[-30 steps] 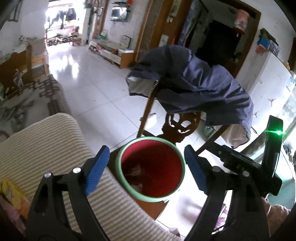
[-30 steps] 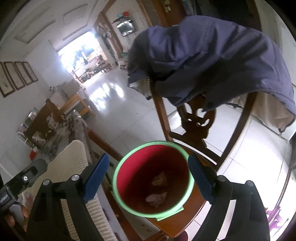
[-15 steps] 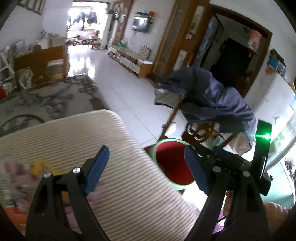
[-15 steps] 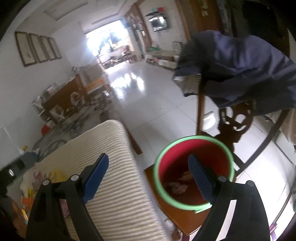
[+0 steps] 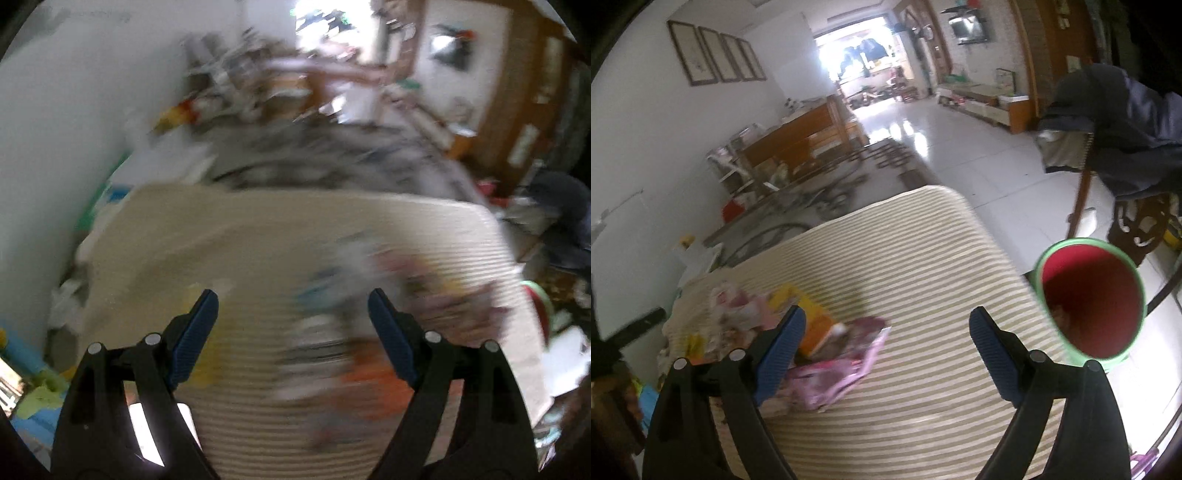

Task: Collect trash
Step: 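Return the left tool to the mattress and grasp the yellow cardboard strips, then grasp the orange plastic wrapper with the right tool while the left tool holds the yellow strips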

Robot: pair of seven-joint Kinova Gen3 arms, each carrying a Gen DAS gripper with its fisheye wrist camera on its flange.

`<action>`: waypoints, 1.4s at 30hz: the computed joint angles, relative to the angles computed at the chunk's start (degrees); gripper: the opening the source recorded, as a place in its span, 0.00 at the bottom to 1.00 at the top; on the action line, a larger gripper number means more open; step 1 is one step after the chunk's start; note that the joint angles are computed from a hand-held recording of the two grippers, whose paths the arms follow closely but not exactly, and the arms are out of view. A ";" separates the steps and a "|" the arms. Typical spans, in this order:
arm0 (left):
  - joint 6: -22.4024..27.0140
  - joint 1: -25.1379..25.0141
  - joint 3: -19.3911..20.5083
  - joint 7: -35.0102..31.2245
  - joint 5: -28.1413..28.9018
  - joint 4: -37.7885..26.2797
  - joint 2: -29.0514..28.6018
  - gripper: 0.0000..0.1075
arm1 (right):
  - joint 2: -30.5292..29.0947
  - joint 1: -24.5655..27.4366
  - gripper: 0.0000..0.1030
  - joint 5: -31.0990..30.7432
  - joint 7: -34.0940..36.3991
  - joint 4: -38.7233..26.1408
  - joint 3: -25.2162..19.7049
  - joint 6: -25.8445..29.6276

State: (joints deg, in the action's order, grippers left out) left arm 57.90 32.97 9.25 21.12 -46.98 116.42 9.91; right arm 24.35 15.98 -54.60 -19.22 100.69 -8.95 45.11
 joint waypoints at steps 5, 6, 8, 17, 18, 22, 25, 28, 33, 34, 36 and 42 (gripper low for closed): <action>-7.78 -5.58 -1.95 -4.73 3.95 6.85 -0.63 0.75 | -2.32 -1.94 0.87 0.16 0.94 3.40 -0.72 1.15; -9.46 -6.42 -2.25 -5.41 4.11 7.73 -0.39 0.75 | -2.51 -2.49 0.87 0.63 0.94 3.48 -0.57 1.83; -11.76 -7.00 -2.80 -5.86 4.46 9.10 0.18 0.75 | -3.52 -3.31 0.87 0.88 1.75 4.77 -0.48 2.45; -21.03 -10.18 -6.74 -10.52 6.23 11.71 3.37 0.75 | -4.35 -6.75 0.87 4.08 -0.25 5.90 1.28 5.62; -22.18 -10.65 -7.04 -11.63 7.03 11.78 3.90 0.75 | -4.46 -6.91 0.87 4.12 -0.54 5.93 1.38 5.71; -23.09 -8.80 -8.93 -11.93 7.41 11.33 5.63 0.67 | -4.23 -7.58 0.87 4.40 -2.02 5.81 1.69 5.57; -19.75 -6.79 -9.30 -10.44 6.63 10.09 6.44 0.37 | -4.16 -7.74 0.87 4.85 -2.41 5.65 1.64 5.64; -20.26 -6.32 -9.79 -9.03 5.85 10.93 5.51 0.25 | -4.24 -8.38 0.87 5.42 -2.34 5.63 1.21 5.67; -23.97 -6.74 -9.74 -7.88 3.96 12.50 3.79 0.23 | -4.65 -11.38 0.87 7.45 0.47 5.66 -0.75 5.86; -24.97 -7.07 -9.79 -7.90 3.61 12.63 3.62 0.23 | -4.82 -12.10 0.87 7.76 1.65 5.80 -1.27 5.79; -26.08 -6.76 -9.75 -7.17 2.62 12.72 3.04 0.23 | -5.01 -13.91 0.87 8.74 3.76 5.75 -2.25 6.35; -28.68 -7.35 -9.87 -6.61 0.78 12.74 2.38 0.23 | -4.02 -22.19 0.93 15.47 4.63 3.81 -4.29 6.24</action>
State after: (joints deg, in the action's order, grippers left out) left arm 29.22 25.62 -0.62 14.51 -46.20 129.17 12.29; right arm 20.33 -6.21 -39.13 -14.59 104.50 -13.24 51.35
